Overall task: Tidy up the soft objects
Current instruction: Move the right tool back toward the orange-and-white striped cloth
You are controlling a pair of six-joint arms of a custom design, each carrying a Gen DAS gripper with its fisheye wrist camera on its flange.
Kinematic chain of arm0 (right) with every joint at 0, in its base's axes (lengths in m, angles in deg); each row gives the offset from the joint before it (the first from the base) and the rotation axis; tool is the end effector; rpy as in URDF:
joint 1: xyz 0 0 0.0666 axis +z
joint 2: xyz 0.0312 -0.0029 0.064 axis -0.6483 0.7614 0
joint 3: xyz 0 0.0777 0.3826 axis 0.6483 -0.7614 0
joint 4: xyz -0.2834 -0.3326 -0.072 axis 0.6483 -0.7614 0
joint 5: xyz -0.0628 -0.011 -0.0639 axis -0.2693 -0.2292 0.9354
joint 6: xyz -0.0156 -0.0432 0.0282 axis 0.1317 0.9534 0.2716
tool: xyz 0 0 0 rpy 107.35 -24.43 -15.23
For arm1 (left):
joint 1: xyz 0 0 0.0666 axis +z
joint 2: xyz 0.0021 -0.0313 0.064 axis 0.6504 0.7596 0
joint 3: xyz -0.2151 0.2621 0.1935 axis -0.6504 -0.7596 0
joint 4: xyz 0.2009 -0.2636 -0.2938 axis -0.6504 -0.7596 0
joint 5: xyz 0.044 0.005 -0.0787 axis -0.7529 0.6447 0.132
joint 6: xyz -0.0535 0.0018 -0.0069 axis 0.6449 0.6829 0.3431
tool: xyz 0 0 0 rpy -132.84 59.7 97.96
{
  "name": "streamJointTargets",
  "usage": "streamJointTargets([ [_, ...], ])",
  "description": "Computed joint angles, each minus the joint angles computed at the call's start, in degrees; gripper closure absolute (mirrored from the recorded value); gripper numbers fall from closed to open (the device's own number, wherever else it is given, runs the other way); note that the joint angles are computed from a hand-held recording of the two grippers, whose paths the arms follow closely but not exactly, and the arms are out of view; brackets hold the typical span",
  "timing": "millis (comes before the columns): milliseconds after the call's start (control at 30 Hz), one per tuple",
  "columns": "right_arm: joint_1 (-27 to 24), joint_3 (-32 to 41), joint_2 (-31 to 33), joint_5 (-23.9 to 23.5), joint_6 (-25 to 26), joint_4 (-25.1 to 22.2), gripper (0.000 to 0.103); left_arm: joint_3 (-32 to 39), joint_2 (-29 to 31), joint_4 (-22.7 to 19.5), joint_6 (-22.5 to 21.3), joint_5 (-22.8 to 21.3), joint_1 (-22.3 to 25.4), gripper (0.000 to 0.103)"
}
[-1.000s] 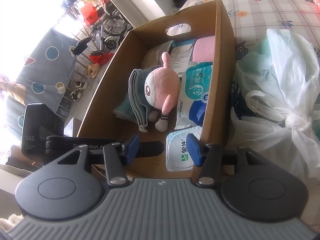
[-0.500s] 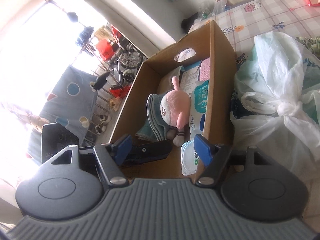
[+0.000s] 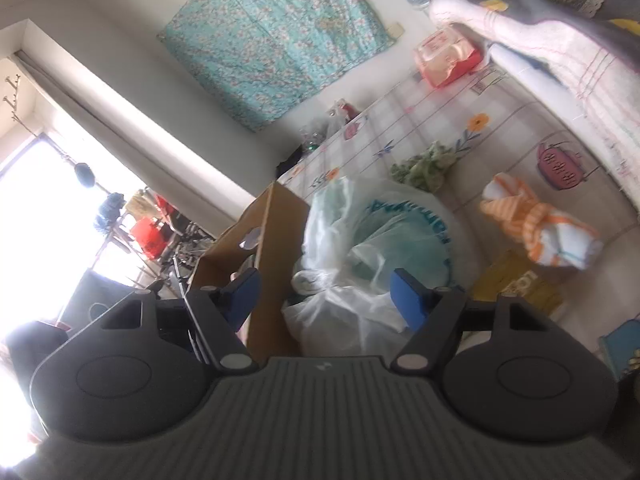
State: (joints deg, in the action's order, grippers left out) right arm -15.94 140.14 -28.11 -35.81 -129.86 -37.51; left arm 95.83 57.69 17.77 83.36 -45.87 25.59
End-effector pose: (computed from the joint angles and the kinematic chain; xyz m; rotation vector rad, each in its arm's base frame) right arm 0.3827 0.1710 0.4220 0.5503 2.0817 0.7299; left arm 0.5013 -0.1494 0.4142 0.3495 2.2919 -0.6883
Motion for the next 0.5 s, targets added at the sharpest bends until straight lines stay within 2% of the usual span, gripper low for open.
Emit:
streamJointTargets([
  [133, -4.8, -0.2, -0.2, -0.1, 5.8, -4.3, 0.032, 1.1, 2.2, 2.0, -1.3, -2.3, -5.0, 0.03],
  [267, -9.1, 2.6, 4.2, -1.8, 11.6, -8.3, 0.032, 2.8, 5.6, 3.0, -2.5, -5.2, -8.7, 0.033],
  [333, -10.8, 4.3, 7.3, -3.5, 14.0, -10.0, 0.032, 4.7, 8.1, 1.6, -3.7, -6.5, -10.4, 0.036],
  [500, -13.1, 7.5, 14.1, -6.1, 19.3, -12.5, 0.033, 7.2, 12.0, -0.3, -4.0, -5.9, -12.6, 0.041],
])
